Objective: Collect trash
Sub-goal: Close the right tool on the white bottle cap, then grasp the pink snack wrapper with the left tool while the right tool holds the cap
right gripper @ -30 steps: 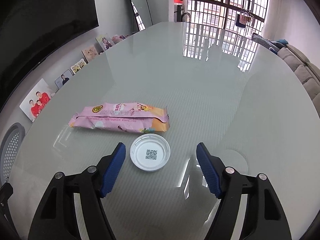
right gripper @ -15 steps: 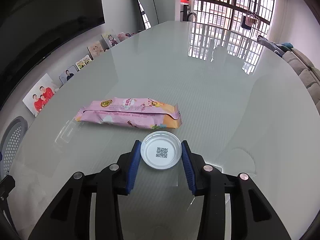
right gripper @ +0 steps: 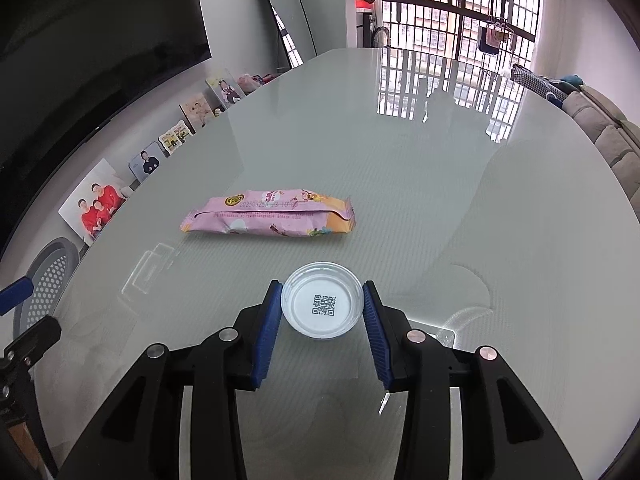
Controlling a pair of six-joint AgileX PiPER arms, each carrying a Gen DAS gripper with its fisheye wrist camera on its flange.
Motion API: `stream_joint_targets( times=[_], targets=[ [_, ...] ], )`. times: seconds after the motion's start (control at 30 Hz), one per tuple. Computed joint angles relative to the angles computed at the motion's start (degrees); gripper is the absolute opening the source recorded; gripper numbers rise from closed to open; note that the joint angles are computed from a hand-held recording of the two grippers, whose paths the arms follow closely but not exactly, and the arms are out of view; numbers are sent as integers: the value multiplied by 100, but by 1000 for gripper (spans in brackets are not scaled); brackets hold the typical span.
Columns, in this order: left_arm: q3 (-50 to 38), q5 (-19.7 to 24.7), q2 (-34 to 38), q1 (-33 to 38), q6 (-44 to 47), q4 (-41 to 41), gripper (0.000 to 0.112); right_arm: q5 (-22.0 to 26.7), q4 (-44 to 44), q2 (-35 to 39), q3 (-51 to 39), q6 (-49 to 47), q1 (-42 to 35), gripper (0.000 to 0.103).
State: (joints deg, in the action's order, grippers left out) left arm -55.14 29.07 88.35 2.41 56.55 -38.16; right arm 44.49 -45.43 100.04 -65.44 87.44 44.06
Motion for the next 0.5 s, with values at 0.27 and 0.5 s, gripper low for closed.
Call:
stream_joint_targets(
  times=[0.27,0.5],
  targets=[
    [-392,5,237,-485,129,22,86,355,-257,-952,1160,1244,803,39],
    [-997,250,874,-962,-87,160,87,343,-564,-1573,2115,2643,1216,39]
  ],
)
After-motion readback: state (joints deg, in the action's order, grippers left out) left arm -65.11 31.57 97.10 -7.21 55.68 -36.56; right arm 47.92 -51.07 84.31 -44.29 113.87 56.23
